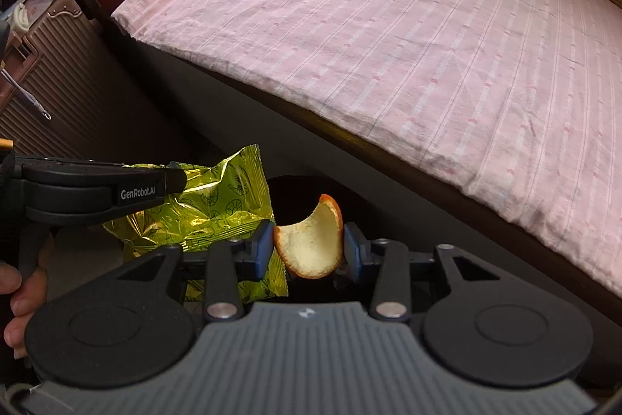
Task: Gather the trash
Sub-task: 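Carry the gold packet and apple slice off the bed down over the bin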
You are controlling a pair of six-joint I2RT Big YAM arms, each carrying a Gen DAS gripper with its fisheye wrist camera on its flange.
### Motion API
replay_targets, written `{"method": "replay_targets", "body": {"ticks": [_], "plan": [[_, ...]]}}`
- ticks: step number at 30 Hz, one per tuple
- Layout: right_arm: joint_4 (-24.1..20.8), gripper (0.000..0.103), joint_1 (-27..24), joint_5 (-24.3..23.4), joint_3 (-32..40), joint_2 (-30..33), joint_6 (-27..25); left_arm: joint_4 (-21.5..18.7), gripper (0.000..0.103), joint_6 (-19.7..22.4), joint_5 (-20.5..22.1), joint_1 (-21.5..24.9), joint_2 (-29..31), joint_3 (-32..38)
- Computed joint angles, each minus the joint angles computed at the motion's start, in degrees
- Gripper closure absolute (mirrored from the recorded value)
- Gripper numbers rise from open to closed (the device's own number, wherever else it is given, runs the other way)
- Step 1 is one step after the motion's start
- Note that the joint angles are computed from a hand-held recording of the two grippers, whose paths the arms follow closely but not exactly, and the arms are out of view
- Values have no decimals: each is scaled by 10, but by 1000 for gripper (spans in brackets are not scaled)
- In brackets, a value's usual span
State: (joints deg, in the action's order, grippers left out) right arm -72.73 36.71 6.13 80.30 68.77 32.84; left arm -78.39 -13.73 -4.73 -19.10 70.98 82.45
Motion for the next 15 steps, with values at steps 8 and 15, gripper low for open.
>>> {"method": "replay_targets", "body": {"ticks": [8,15], "plan": [[6,57,-9,-3,8,33,-6,0,97,17,1,14,57,10],[13,56,-20,-14,4,48,-4,-5,93,14,5,15,91,14]]}}
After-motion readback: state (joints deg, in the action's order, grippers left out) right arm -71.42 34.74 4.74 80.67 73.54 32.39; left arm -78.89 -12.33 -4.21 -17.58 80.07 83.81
